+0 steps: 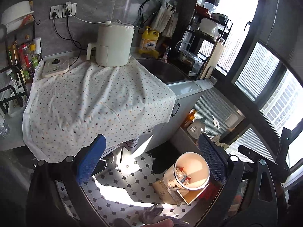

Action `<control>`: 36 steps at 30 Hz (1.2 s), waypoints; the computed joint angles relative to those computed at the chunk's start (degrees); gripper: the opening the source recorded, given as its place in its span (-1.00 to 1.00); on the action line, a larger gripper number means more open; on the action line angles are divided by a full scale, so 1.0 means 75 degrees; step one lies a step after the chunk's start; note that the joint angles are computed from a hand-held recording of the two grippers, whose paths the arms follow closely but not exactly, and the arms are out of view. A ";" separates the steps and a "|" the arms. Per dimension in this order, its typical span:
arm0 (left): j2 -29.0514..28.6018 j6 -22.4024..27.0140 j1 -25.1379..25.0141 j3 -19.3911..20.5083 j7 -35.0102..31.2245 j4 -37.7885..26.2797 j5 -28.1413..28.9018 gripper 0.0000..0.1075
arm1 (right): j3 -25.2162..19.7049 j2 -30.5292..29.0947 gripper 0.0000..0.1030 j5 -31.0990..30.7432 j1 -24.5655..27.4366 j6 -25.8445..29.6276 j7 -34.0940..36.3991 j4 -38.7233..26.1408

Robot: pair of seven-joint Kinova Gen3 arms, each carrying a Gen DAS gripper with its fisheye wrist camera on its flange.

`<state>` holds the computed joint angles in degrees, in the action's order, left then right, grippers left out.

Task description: Collect trash

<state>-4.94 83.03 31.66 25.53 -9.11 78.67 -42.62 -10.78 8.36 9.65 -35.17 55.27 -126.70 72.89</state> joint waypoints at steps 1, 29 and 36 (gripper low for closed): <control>-0.0016 0.0111 0.0042 0.0069 -0.0023 -0.0008 -0.0077 0.80 | -0.0022 -0.0083 0.85 0.0112 -0.0085 -0.0017 -0.0104 0.0052; -0.0258 0.1697 0.0386 0.1332 0.0938 -0.0037 -0.1492 0.80 | -0.0579 -0.0491 0.85 0.1341 -0.0966 0.0076 -0.0474 -0.0341; -0.0260 0.1898 0.0581 0.1342 0.1090 -0.0013 -0.1601 0.80 | -0.0573 -0.0503 0.85 0.1289 -0.0984 -0.0009 -0.0336 -0.0332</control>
<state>-6.89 97.27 36.02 35.60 -0.93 78.57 -54.62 -15.07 4.58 19.32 -42.55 55.20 -129.22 70.40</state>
